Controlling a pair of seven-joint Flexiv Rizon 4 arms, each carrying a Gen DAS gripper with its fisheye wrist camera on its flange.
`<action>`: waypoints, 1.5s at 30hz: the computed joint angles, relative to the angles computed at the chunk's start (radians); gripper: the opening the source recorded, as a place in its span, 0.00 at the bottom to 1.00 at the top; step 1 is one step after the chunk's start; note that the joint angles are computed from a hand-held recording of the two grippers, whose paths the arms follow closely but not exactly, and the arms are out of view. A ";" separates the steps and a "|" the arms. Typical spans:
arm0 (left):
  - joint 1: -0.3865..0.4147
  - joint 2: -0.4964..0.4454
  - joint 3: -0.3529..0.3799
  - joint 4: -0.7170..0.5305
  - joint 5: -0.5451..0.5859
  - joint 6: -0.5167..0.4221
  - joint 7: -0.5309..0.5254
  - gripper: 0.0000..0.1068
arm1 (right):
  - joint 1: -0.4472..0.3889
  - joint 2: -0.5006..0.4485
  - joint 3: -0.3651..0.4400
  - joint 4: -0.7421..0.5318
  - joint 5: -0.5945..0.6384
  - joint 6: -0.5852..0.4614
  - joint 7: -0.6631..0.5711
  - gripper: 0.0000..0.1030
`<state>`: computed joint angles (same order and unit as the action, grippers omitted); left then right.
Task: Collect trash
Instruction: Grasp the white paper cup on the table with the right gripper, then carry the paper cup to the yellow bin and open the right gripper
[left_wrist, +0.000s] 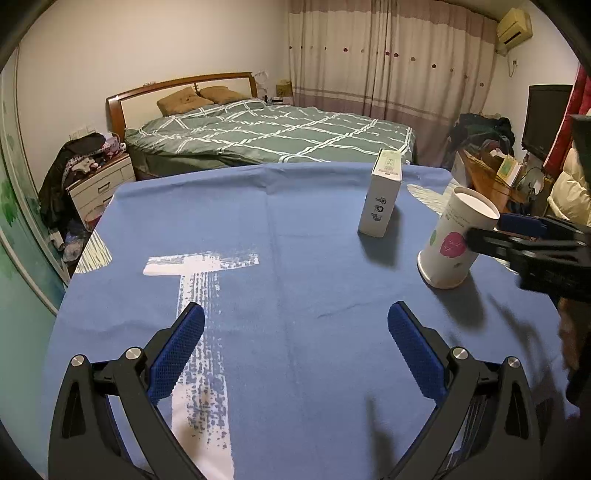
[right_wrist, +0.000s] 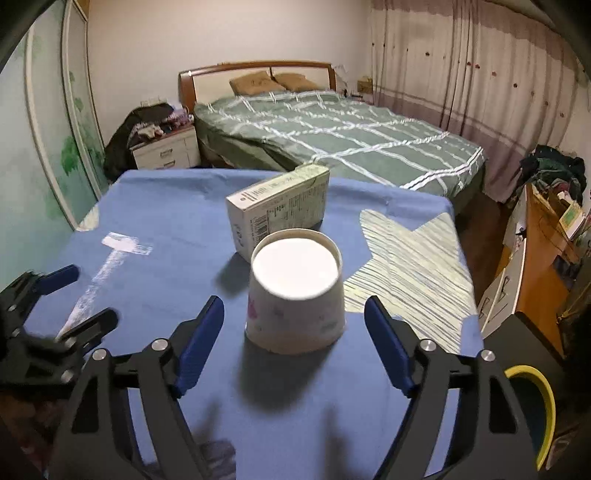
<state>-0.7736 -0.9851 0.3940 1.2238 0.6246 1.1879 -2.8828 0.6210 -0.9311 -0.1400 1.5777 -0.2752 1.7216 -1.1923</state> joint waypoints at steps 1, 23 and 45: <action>-0.002 0.000 -0.001 -0.002 0.001 -0.005 0.003 0.92 | 0.000 -0.015 -0.001 -0.026 -0.002 -0.016 0.005 0.72; 0.016 -0.011 -0.036 -0.017 -0.032 -0.002 0.066 0.92 | -0.011 0.091 -0.102 0.172 0.132 0.066 0.152 0.57; 0.142 -0.151 -0.192 -0.335 -0.318 -0.122 0.540 0.92 | -0.039 0.047 -0.293 0.328 0.264 0.064 0.280 0.70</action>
